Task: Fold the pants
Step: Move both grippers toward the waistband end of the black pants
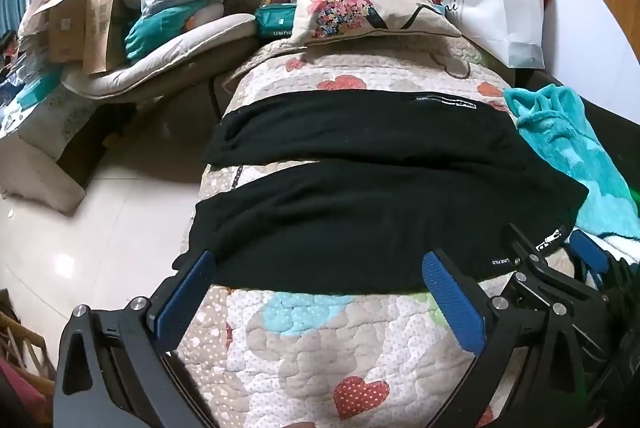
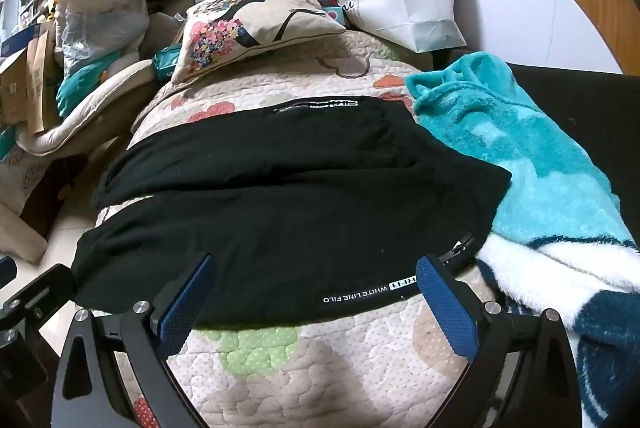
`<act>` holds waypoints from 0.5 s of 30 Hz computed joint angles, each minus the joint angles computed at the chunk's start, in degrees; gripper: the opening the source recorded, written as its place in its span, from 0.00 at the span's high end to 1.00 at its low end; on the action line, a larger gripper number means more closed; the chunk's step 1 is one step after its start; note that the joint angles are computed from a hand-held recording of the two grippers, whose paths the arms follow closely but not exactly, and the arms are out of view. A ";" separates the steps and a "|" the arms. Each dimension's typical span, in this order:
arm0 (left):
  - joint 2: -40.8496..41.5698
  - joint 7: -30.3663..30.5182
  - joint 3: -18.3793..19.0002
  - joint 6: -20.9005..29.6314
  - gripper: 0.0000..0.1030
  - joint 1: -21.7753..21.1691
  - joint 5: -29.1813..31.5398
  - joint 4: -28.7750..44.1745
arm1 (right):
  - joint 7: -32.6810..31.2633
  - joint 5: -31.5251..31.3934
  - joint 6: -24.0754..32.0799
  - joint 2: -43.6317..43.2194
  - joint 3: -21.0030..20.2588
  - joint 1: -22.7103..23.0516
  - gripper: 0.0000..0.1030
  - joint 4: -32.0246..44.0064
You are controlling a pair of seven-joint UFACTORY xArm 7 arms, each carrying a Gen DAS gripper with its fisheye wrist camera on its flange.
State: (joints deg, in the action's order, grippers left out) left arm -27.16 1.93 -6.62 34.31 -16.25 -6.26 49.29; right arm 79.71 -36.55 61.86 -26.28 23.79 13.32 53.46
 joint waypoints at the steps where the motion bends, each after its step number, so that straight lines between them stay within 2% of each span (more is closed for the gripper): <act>1: -0.02 -0.01 0.01 -0.06 0.00 -0.01 0.00 -0.02 | 0.08 -0.02 0.05 0.07 0.07 0.01 0.01 0.04; 12: 0.04 -0.41 -0.05 0.35 0.00 0.10 0.17 0.11 | 0.55 0.11 0.29 0.62 0.15 0.40 0.01 0.31; 15: 0.60 -1.92 -1.10 0.26 0.00 0.39 0.82 0.46 | 0.25 0.09 0.30 0.58 -0.23 0.42 0.01 0.45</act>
State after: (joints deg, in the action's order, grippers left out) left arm -26.56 0.02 -7.73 34.57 -15.86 -5.44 49.75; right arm 79.96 -36.46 62.16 -25.71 23.56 13.74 53.90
